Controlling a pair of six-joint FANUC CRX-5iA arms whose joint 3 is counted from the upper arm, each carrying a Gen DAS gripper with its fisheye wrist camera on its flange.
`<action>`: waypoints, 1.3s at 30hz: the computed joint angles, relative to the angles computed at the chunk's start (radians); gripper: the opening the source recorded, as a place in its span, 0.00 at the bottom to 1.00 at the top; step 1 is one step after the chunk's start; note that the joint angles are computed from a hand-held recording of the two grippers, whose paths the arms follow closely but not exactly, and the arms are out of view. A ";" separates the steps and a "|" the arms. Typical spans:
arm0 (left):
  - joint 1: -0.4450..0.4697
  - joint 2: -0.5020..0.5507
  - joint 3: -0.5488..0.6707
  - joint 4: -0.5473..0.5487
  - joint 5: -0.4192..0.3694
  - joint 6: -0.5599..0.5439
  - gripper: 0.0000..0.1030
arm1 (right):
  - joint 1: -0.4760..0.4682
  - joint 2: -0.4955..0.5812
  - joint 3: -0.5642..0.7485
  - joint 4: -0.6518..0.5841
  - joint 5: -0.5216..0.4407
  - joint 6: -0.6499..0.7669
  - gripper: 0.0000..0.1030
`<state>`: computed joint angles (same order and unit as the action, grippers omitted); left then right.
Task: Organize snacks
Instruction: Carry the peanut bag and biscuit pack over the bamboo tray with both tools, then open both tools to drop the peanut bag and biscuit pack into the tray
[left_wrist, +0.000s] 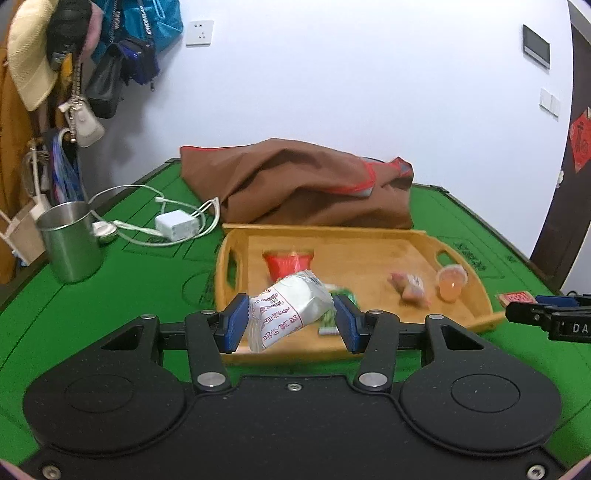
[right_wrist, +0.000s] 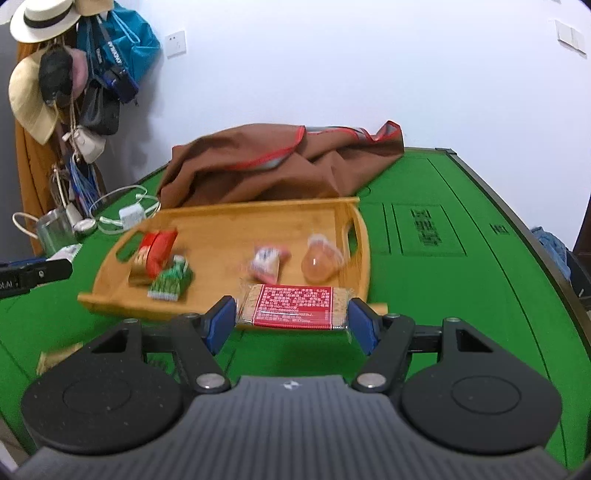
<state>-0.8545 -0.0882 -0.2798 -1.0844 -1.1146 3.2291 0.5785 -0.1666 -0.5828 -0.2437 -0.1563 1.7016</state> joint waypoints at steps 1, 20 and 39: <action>0.034 -0.007 0.001 0.018 0.037 -0.022 0.46 | -0.018 0.025 0.054 -0.070 -0.042 0.068 0.66; 0.551 0.149 0.132 0.489 0.410 -0.573 0.46 | -0.005 0.411 0.466 0.167 -0.281 -0.180 0.66; 0.618 0.366 0.308 0.569 0.340 -0.724 0.46 | 0.042 0.576 0.584 0.281 -0.313 -0.256 0.67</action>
<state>-0.2367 0.2777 0.0278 -0.5152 -0.7745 2.5056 0.6201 0.4091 0.0010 0.0373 -0.4690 1.4455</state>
